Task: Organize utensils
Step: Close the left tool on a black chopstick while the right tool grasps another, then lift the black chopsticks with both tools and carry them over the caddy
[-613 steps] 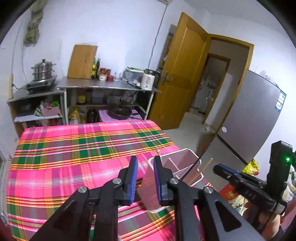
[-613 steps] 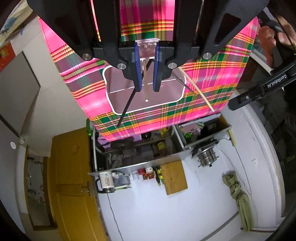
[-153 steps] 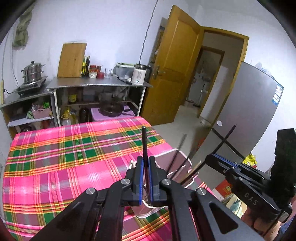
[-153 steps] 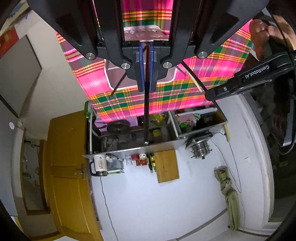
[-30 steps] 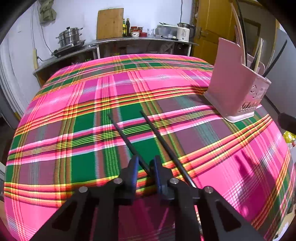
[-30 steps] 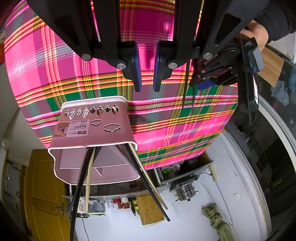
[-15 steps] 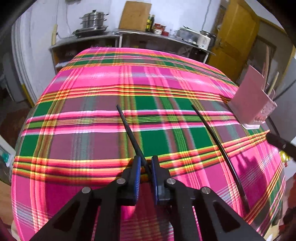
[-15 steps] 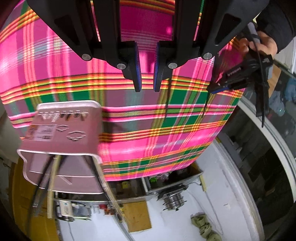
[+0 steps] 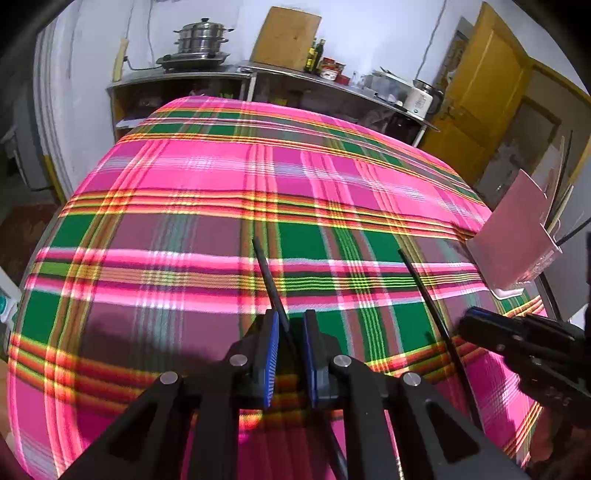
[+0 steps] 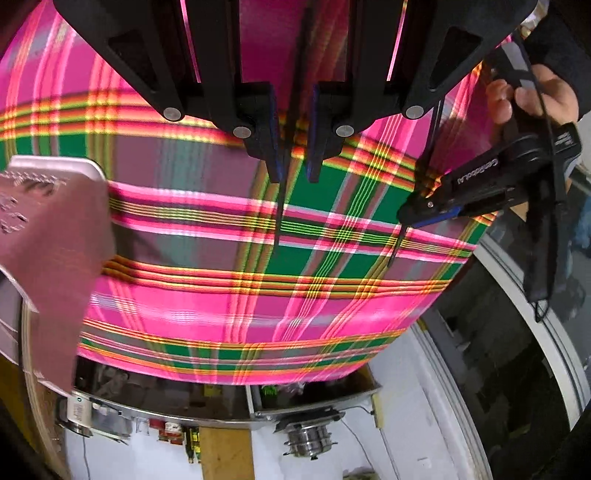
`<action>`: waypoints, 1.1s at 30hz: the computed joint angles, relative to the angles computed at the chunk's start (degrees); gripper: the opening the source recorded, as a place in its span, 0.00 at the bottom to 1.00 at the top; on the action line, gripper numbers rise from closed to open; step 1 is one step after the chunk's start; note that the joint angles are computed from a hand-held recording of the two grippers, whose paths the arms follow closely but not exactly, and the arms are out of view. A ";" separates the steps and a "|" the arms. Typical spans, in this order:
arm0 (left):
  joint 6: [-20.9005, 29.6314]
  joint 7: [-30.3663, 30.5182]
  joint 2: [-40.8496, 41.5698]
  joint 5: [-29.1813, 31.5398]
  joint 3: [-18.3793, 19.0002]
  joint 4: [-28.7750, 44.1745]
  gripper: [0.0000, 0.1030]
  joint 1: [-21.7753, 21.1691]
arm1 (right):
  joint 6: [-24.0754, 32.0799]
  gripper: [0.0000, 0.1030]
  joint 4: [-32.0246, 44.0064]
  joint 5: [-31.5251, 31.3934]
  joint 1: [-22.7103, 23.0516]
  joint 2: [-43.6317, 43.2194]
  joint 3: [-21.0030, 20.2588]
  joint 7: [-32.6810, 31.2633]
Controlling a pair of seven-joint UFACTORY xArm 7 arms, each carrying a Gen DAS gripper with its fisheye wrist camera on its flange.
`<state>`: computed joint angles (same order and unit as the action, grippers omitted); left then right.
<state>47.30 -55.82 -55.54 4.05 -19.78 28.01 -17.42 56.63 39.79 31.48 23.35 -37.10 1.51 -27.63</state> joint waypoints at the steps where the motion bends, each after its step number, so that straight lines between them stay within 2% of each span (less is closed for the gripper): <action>1: -0.71 0.56 0.37 0.12 0.26 -0.06 0.12 -0.19 | -0.48 0.13 0.24 -0.04 0.13 1.18 0.45 0.16; 9: -3.98 3.35 2.21 0.13 1.13 -0.23 0.12 -0.73 | -3.44 0.13 1.13 -0.28 0.55 5.84 1.57 0.70; 15: -2.47 4.47 5.13 1.47 0.08 2.22 0.12 0.21 | -4.76 0.11 1.70 0.14 1.00 7.16 2.06 1.68; 18: -1.60 4.68 6.42 1.78 0.04 3.40 0.11 0.40 | -4.39 0.06 2.58 -0.82 0.65 7.85 2.35 2.55; 22: -1.75 4.87 7.09 0.05 1.75 3.90 0.06 -0.35 | -2.51 0.06 3.91 -1.27 0.32 8.57 2.05 3.13; 33: 0.25 5.12 4.58 0.14 0.18 8.37 0.05 -0.68 | 0.50 0.05 5.96 1.26 -1.24 2.85 -1.37 1.68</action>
<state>47.55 -50.70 -50.97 4.19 -19.60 36.38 -18.11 57.13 45.75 32.75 22.11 -34.25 0.13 -25.95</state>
